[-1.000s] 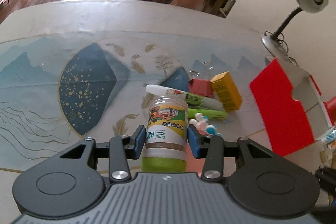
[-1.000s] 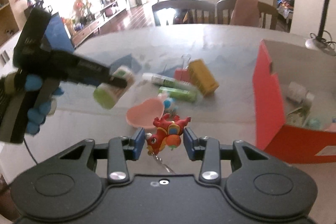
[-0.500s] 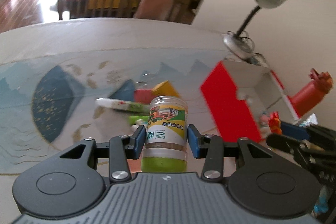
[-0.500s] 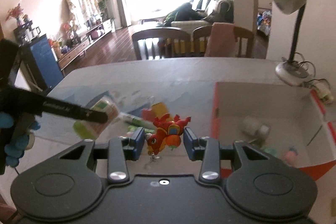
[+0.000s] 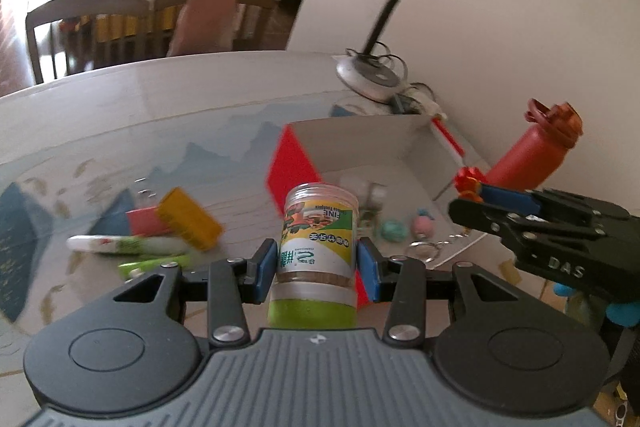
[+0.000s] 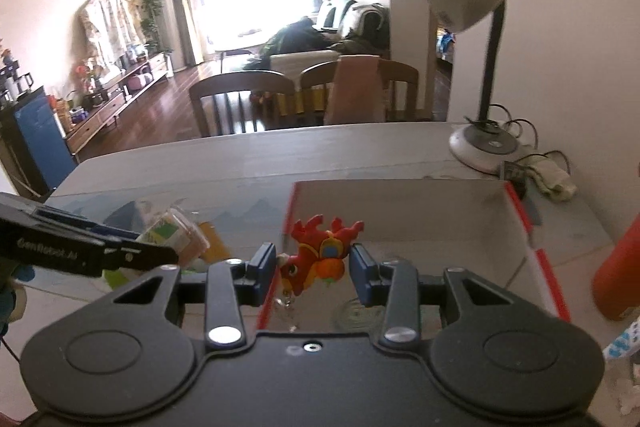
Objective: Organize rigid objects
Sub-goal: 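Carry the jar and red keychain over to the red-edged box with both tools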
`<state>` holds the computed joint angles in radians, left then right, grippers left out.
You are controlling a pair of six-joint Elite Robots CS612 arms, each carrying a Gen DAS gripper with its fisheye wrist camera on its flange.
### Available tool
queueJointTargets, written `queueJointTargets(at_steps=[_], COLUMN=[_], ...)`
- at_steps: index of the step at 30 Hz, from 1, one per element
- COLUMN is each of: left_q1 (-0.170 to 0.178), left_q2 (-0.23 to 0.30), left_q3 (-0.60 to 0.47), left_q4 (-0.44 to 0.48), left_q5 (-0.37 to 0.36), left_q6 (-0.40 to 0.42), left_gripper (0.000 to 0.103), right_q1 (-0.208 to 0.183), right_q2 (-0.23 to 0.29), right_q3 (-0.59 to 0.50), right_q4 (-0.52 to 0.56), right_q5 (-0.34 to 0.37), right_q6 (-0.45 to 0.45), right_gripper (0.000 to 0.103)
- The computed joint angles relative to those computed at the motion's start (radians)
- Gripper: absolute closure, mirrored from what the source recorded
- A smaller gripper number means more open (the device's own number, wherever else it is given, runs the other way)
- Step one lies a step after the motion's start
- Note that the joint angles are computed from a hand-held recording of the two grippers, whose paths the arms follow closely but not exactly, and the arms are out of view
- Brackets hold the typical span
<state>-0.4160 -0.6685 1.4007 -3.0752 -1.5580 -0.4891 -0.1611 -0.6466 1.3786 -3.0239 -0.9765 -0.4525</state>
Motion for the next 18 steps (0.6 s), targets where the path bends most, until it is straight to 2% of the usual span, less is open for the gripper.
queueJointTargets(at_steps=[11, 18], left_q1=[-0.031, -0.043], left_q2=[0.075, 0.133], left_q3=[-0.16, -0.277], left_q4=[0.104, 0.204], left_q5=[-0.028, -0.024], left_q6=[0.035, 0.039], left_gripper=[0.061, 0.061], right_q1=[-0.019, -0.02], right_q2=[0.055, 0.1], right_q3=[-0.111, -0.194], right_q4=[0.057, 0.118], right_q5=[-0.032, -0.074], right_q6=[0.001, -0.009], right_gripper=[0.064, 0.064])
